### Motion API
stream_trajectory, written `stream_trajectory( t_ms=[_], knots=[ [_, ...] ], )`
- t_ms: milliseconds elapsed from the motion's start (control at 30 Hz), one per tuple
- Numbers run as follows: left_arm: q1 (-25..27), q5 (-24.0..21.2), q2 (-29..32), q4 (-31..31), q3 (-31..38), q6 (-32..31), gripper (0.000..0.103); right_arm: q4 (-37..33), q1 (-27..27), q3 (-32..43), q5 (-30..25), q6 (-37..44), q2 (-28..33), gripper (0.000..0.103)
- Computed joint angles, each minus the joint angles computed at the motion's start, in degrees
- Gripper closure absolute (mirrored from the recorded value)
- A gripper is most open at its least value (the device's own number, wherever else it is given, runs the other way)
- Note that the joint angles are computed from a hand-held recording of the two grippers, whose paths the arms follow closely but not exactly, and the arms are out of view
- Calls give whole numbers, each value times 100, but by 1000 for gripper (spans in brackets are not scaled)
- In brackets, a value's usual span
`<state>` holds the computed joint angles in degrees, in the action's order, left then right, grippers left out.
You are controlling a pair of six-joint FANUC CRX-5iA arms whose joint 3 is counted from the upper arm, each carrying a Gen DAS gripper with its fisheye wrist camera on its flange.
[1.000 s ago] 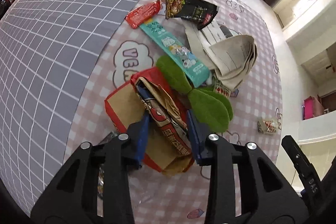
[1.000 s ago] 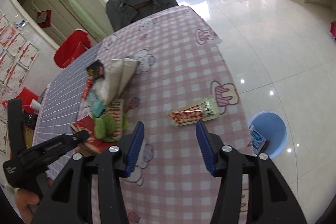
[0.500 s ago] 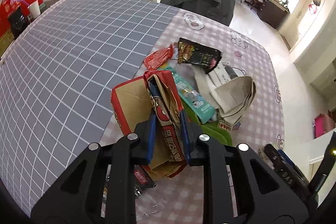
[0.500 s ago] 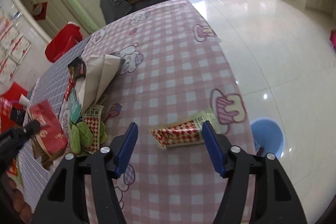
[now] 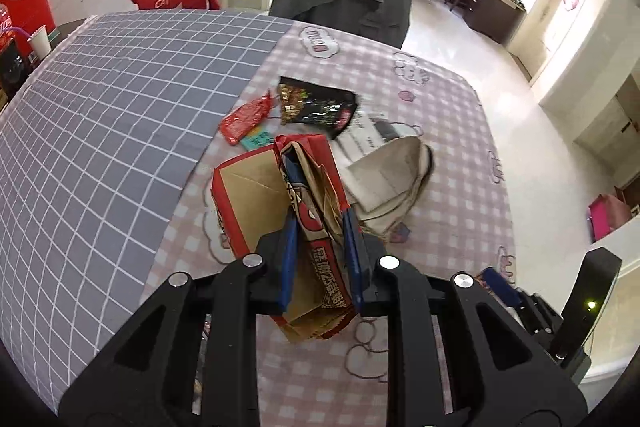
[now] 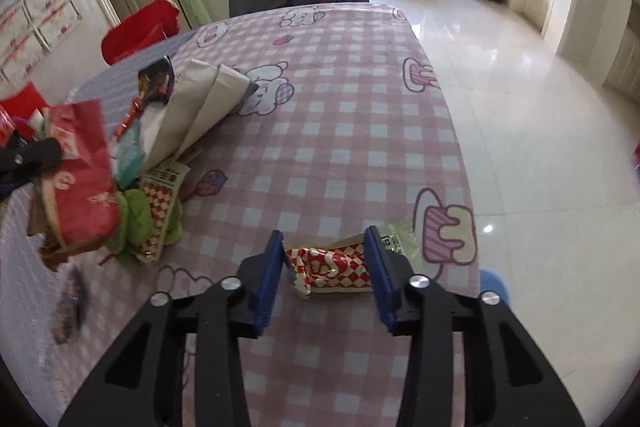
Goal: Collect trash
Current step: 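Grasp the red-white checkered wrapper with the right tool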
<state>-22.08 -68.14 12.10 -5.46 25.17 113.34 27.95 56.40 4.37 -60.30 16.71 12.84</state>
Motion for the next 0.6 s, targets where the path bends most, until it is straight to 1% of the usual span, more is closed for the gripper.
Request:
stream_trajectory(
  t_ms=[33,233,500,600],
  knots=[
    [-37,-16,24,-8,47,-14,81,-62,-13,-57,102,24,-71,70],
    [-245,-126,148,-80,278,-31,81,-384,-90,-351,531,-143,-501,72],
    [-645,-343,364,-218,792,-8,81,-258,-134,-947,1151,-677,-1339,72],
    [-823,-369,460,-243,1018,8,81,-95,-139,-1208,1228,-931,-1714,72]
  ],
)
